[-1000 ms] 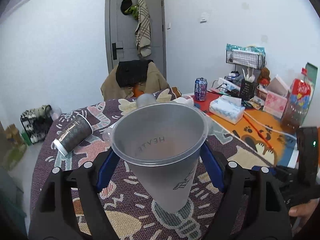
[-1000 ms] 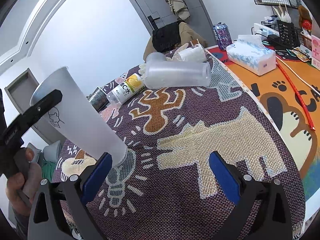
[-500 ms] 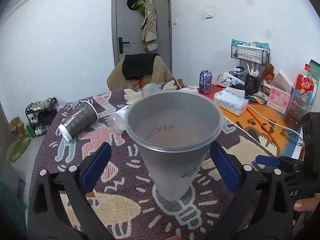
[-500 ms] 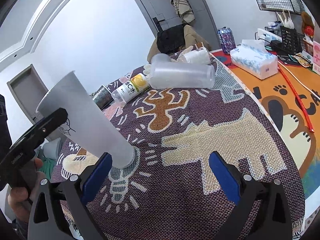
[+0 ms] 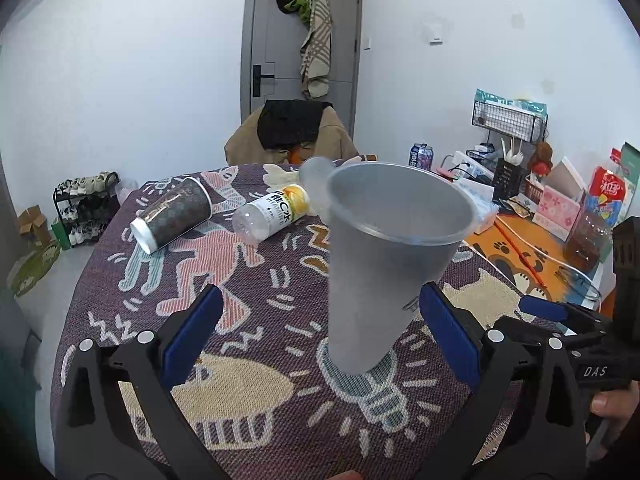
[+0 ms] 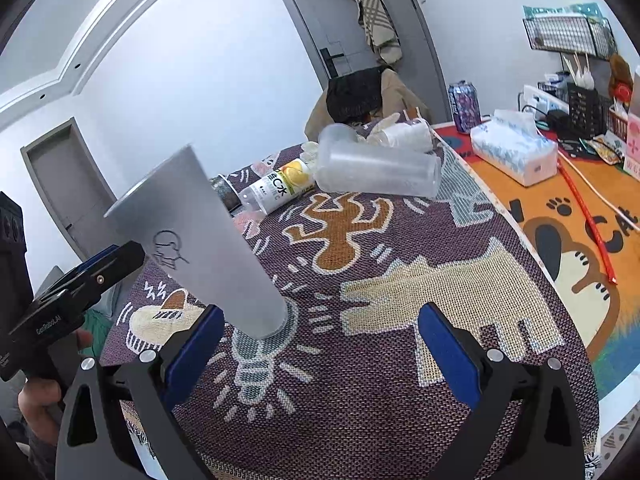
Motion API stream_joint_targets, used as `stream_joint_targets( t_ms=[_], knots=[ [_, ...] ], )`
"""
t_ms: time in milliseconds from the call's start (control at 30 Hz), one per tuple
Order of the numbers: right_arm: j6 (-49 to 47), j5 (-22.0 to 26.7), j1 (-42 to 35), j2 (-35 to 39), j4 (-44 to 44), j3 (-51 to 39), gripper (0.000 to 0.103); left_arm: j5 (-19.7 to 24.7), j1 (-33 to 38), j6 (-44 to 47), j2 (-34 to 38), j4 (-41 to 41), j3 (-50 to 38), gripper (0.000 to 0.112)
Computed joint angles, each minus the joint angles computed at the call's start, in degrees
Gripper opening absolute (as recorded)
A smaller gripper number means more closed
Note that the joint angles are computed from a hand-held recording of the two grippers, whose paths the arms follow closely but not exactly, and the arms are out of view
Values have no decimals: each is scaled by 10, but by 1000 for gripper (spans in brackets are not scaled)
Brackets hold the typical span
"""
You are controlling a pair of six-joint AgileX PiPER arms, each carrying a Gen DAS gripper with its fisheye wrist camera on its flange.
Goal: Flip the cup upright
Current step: 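Set the cup base on the cloth and open the right gripper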
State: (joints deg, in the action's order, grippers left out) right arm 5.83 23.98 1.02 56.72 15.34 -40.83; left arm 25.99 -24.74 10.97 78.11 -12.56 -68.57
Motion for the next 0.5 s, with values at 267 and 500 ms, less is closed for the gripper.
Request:
stream_joint_targets(
  t_ms=[267, 500],
  knots=[
    [175, -3, 77, -6, -168, -11, 95, 4, 43, 68, -46, -75, 43, 98],
    [388, 20, 170, -13, -372, -18, 95, 13, 84, 111, -81, -114, 74, 98]
  ],
)
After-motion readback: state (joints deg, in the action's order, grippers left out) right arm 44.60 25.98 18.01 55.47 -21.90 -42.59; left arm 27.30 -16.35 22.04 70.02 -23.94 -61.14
